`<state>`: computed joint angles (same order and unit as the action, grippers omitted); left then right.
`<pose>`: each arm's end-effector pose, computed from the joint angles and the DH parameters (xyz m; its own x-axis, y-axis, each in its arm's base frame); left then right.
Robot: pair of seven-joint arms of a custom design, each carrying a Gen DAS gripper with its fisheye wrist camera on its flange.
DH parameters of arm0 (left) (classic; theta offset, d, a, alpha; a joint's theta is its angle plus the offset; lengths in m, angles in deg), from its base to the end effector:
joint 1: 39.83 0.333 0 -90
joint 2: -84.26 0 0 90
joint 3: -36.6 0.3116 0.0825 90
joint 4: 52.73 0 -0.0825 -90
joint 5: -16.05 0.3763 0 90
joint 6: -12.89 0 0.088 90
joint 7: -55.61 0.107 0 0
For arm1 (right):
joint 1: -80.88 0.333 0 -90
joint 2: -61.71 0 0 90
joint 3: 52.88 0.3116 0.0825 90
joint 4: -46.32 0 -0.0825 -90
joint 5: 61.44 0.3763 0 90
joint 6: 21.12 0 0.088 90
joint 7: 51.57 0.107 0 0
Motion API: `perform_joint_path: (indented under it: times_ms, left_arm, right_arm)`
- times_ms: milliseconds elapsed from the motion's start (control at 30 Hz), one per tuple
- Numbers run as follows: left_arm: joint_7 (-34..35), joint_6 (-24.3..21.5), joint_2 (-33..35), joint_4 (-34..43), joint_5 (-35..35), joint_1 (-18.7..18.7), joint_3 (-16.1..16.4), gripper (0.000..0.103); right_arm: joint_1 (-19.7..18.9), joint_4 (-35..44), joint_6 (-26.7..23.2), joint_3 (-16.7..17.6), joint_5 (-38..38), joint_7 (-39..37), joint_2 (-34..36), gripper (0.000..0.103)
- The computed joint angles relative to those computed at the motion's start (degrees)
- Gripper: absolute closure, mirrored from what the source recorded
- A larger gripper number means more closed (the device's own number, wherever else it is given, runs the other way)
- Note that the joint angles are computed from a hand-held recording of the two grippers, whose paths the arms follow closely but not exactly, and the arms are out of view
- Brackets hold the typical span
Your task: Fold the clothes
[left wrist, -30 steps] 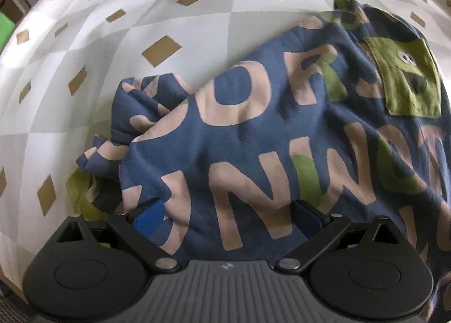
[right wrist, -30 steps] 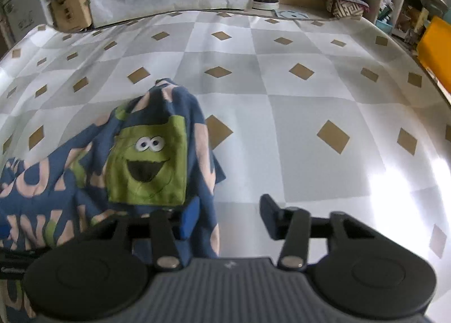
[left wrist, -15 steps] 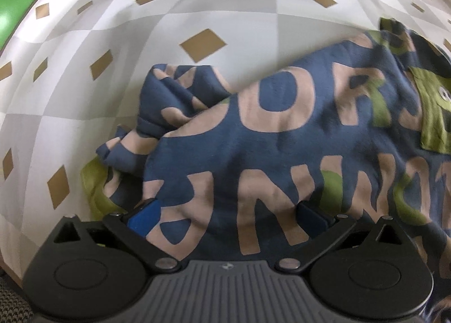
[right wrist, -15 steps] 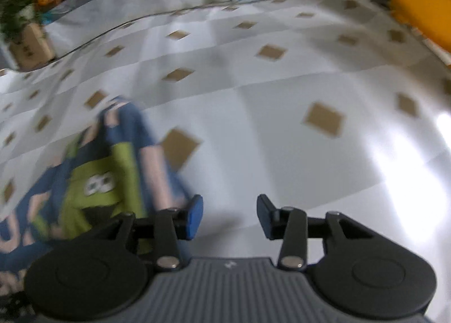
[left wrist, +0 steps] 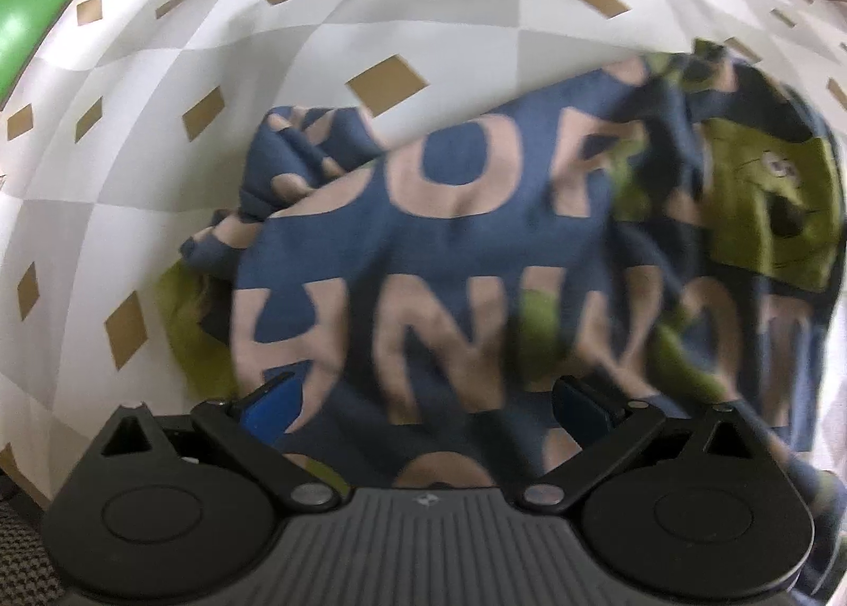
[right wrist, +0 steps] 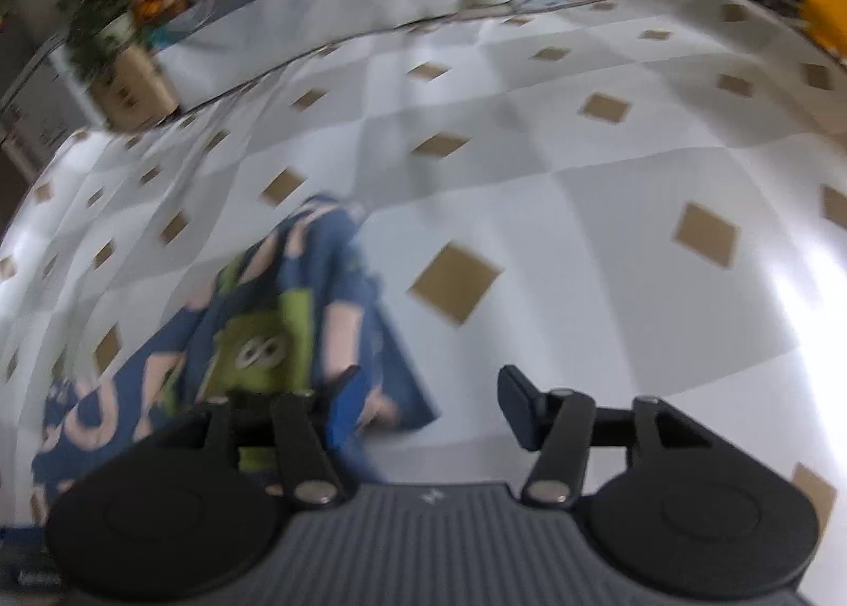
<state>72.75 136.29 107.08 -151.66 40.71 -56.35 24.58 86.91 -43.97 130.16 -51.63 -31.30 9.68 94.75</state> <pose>0.5877 -0.2855 0.3628 0.5380 -0.8399 -0.0713 -0.8204 -0.5024 -0.2731 0.7209 0.0762 0.3551 0.2698 -0.9416 -0.2015 -0.8406 -0.1282 -0.5263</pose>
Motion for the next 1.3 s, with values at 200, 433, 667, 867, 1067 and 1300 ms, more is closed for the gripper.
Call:
perform_joint_path:
  times_ms: [200, 433, 667, 867, 1067, 1300]
  left_arm:
    - [0.1, 0.9, 1.0, 1.4, -1.6, 0.1, -0.3, 0.002]
    - [-0.9, 0.3, 1.2, 2.6, -0.5, -0.4, 0.1, 0.002]
    - [-0.6, 1.5, 1.0, 2.2, -1.4, 0.0, -0.2, 0.002]
    - [0.5, -0.1, 2.5, 3.9, -0.5, -0.7, 0.0, 0.002]
    - [1.5, -3.0, 3.9, 5.6, -0.8, -1.1, 0.0, 0.002]
    - [1.5, -2.9, 4.3, 6.0, -0.8, -1.2, 0.0, 0.002]
  right_arm:
    - [-0.9, 2.6, -2.6, 0.4, 0.4, 0.8, 2.2, 0.047]
    - [0.3, 1.6, -1.2, 1.3, 0.8, -4.1, 2.0, 0.045]
    - [1.5, 0.7, 1.8, 1.3, 0.3, -6.0, 2.8, 0.049]
    - [1.2, 0.7, 1.6, 2.3, 2.0, -7.0, 2.3, 0.098]
    - [1.2, 0.8, 7.7, 1.4, 4.0, -4.3, 1.3, 0.103]
    - [-0.3, 4.9, 3.6, 0.6, 2.6, -1.8, 3.6, 0.096]
